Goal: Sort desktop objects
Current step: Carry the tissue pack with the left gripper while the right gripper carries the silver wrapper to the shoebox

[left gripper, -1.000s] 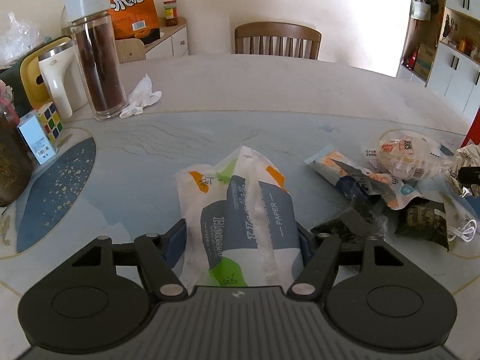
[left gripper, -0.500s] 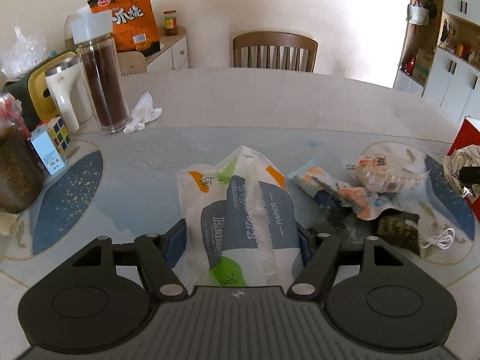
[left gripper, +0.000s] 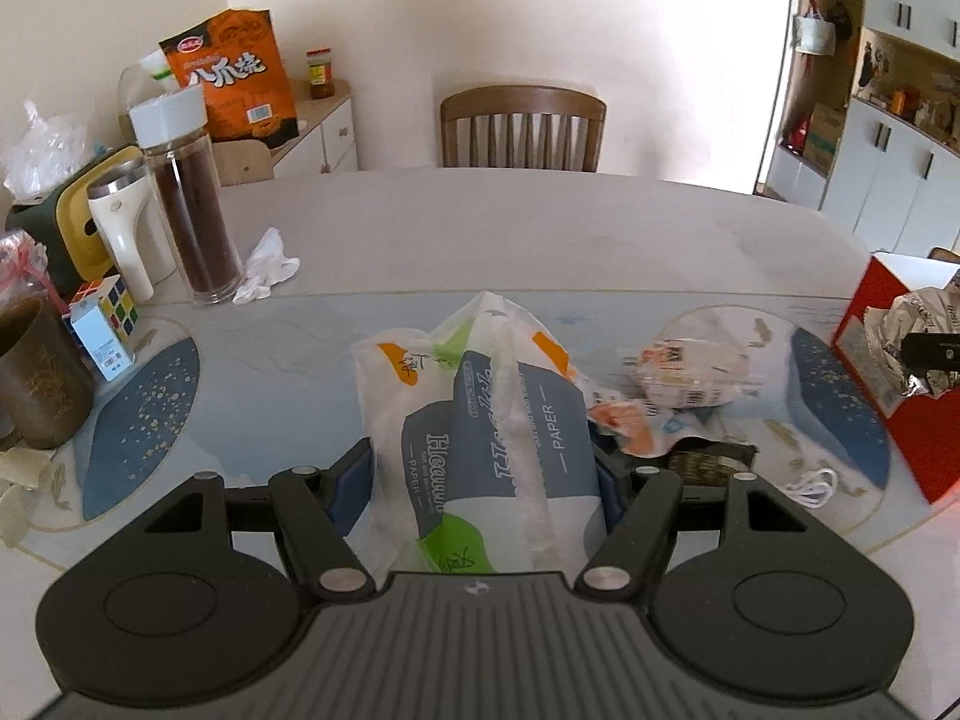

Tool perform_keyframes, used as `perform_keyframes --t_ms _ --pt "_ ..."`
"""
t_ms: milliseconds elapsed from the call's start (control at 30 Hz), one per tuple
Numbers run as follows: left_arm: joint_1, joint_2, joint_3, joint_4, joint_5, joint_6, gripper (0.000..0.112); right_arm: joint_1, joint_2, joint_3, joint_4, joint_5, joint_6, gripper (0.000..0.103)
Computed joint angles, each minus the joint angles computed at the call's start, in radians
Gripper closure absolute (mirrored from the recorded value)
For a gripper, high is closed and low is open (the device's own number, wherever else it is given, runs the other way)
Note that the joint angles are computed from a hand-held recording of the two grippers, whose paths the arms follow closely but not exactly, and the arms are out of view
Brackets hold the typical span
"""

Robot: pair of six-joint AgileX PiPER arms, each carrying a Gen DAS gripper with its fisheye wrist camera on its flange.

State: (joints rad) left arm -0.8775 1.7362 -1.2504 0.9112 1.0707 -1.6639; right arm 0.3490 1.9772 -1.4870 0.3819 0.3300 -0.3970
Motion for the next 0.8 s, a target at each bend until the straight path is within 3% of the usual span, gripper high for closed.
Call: perform_keyframes --t_ms 300,800 --pt "-0.052 0.015 -0.118 -0.028 0.022 0.071 0.043 -0.033 -0.086 0.072 0.106 -0.012 -0.118 0.049" --pt "-0.097 0.195 -0.451 -0.055 0.061 0.238 0.043 -0.165 -0.179 0.146 0.346 0.01 -0.379 0.049"
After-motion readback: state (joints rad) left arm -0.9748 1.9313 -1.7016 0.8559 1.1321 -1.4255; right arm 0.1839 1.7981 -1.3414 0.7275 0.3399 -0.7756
